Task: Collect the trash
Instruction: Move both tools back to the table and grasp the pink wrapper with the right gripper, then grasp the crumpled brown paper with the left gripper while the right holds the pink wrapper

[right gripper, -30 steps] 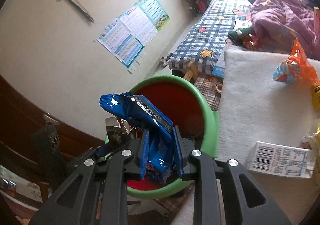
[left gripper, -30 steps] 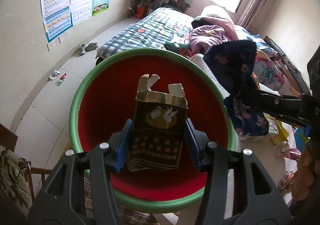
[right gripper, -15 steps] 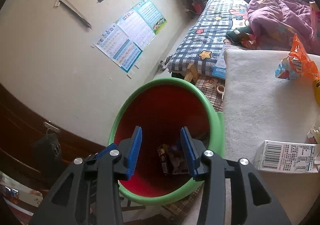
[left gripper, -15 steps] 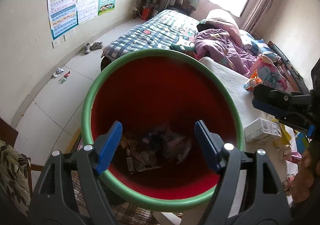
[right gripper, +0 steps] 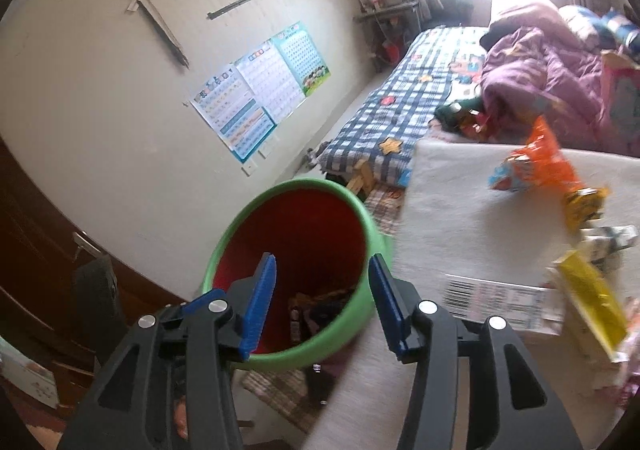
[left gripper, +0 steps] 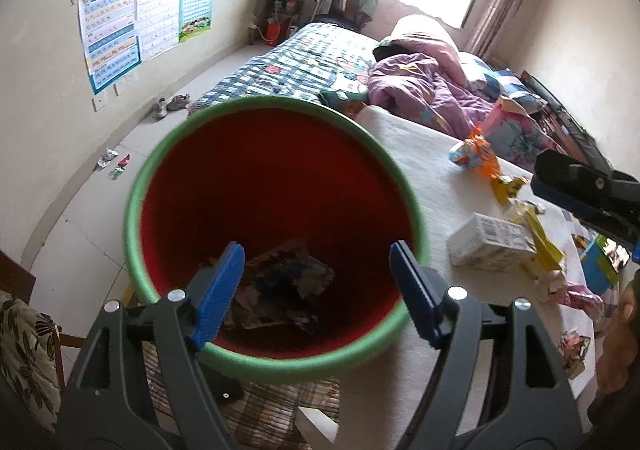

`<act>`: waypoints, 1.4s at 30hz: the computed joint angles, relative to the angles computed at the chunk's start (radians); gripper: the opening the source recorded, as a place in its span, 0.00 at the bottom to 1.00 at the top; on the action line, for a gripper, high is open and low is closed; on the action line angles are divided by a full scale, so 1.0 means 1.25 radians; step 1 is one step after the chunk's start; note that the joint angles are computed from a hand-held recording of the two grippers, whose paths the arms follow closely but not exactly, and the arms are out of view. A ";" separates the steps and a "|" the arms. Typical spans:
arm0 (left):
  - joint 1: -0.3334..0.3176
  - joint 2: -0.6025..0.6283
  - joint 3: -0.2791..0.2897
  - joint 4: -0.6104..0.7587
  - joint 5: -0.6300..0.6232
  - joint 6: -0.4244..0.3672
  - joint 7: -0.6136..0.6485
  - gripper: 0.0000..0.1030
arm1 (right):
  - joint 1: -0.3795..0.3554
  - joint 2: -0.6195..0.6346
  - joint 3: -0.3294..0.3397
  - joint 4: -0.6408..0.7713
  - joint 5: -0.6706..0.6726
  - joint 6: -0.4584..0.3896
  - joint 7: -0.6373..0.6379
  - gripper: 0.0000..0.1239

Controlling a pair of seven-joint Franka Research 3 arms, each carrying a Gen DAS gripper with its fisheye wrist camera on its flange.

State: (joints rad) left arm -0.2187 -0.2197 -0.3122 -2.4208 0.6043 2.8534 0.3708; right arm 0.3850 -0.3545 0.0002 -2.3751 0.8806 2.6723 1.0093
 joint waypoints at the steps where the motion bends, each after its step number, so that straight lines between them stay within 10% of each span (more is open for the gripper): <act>1: -0.003 0.005 -0.006 0.008 0.002 -0.003 -0.002 0.70 | -0.006 -0.017 -0.003 -0.015 -0.007 0.001 -0.004 0.39; 13: -0.112 0.122 -0.071 0.169 0.131 -0.114 -0.185 0.70 | -0.134 -0.160 -0.115 -0.114 -0.122 -0.129 -0.084 0.40; 23: -0.270 0.236 -0.064 0.274 0.230 -0.161 -0.375 0.70 | -0.304 -0.073 -0.176 -0.083 -0.233 -0.259 -0.182 0.45; 35: -0.376 0.360 -0.040 0.416 0.189 -0.122 -0.271 0.76 | -0.421 0.049 -0.184 -0.032 -0.238 -0.483 -0.195 0.45; 42: -0.400 0.436 -0.035 0.491 0.062 -0.103 -0.098 0.77 | -0.446 0.042 -0.180 -0.031 -0.225 -0.532 -0.251 0.18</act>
State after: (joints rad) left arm -0.7189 0.3252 -0.3554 -1.8070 0.6812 2.7249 0.2484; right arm -0.1719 -0.3016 -0.2244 -2.4135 0.5992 2.0074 0.6953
